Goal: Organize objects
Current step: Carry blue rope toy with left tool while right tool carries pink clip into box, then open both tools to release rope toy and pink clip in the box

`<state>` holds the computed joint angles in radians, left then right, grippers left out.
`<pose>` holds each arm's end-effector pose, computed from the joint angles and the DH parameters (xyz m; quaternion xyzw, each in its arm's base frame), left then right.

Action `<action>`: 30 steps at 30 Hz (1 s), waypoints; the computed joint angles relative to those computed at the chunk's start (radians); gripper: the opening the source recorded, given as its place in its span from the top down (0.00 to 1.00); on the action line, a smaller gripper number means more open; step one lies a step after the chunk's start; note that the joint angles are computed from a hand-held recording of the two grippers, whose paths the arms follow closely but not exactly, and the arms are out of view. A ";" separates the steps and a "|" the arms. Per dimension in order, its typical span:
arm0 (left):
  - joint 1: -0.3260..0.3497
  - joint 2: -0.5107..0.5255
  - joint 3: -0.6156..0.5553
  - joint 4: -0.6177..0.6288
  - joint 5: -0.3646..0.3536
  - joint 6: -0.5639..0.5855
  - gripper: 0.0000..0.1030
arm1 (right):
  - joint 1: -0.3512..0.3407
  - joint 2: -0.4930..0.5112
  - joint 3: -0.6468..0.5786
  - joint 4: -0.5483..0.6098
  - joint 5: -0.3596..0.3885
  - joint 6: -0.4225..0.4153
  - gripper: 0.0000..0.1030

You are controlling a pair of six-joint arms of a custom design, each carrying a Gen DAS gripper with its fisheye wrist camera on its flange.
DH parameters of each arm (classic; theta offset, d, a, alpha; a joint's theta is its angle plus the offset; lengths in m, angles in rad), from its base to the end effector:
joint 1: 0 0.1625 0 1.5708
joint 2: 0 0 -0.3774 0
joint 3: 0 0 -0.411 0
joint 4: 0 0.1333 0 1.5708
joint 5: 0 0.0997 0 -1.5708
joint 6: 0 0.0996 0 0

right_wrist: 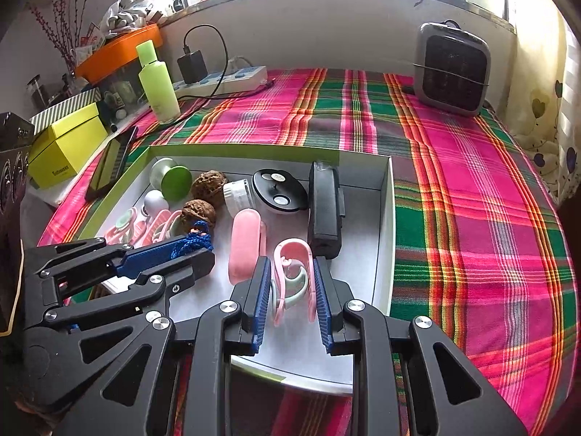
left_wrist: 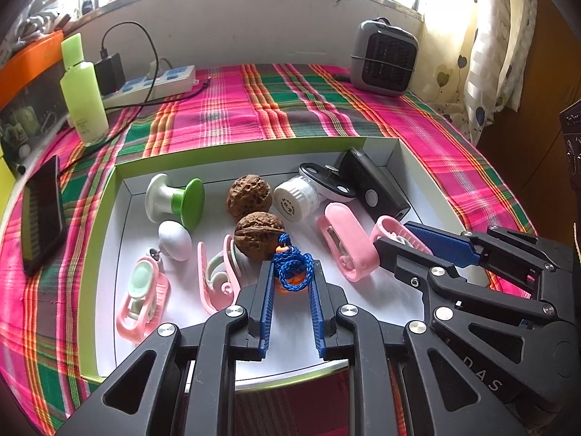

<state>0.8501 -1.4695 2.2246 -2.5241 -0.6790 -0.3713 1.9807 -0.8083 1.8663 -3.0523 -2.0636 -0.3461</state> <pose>-0.1369 -0.4754 0.2146 0.1140 0.8915 -0.2991 0.3204 0.3139 -0.5061 0.0382 0.3023 -0.9001 0.2113 0.2318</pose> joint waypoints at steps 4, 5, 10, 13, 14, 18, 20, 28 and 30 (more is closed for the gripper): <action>0.001 0.001 -0.001 -0.001 -0.006 -0.001 0.84 | 0.002 0.003 -0.006 0.007 -0.008 0.001 0.76; 0.001 0.002 -0.002 0.001 -0.006 -0.002 0.84 | 0.002 0.004 -0.007 0.007 -0.010 0.000 0.76; 0.002 0.001 -0.003 0.002 -0.007 -0.003 0.83 | 0.002 0.002 -0.006 0.010 -0.010 0.000 0.76; 0.002 0.001 -0.004 0.006 -0.004 -0.001 0.82 | 0.000 0.000 -0.004 0.011 -0.004 0.003 0.76; 0.002 0.002 -0.004 0.007 -0.003 -0.001 0.81 | 0.000 0.000 -0.004 0.011 -0.004 0.003 0.76; 0.005 -0.002 -0.001 0.009 0.003 -0.008 0.75 | -0.001 -0.002 -0.004 0.011 -0.004 0.005 0.76; 0.004 -0.005 -0.001 0.015 0.007 -0.015 0.73 | 0.000 -0.002 -0.003 0.008 -0.007 0.007 0.76; 0.001 -0.011 0.001 0.032 0.012 -0.026 0.70 | 0.000 -0.004 0.001 0.003 -0.009 0.015 0.76; -0.002 -0.012 0.002 0.038 0.017 -0.030 0.69 | 0.001 -0.004 0.002 0.002 -0.009 0.019 0.76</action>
<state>0.8486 -1.4811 2.2266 -2.4861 -0.6622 -0.4017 1.9813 -0.8128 1.8687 -3.0508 -2.0723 -0.3276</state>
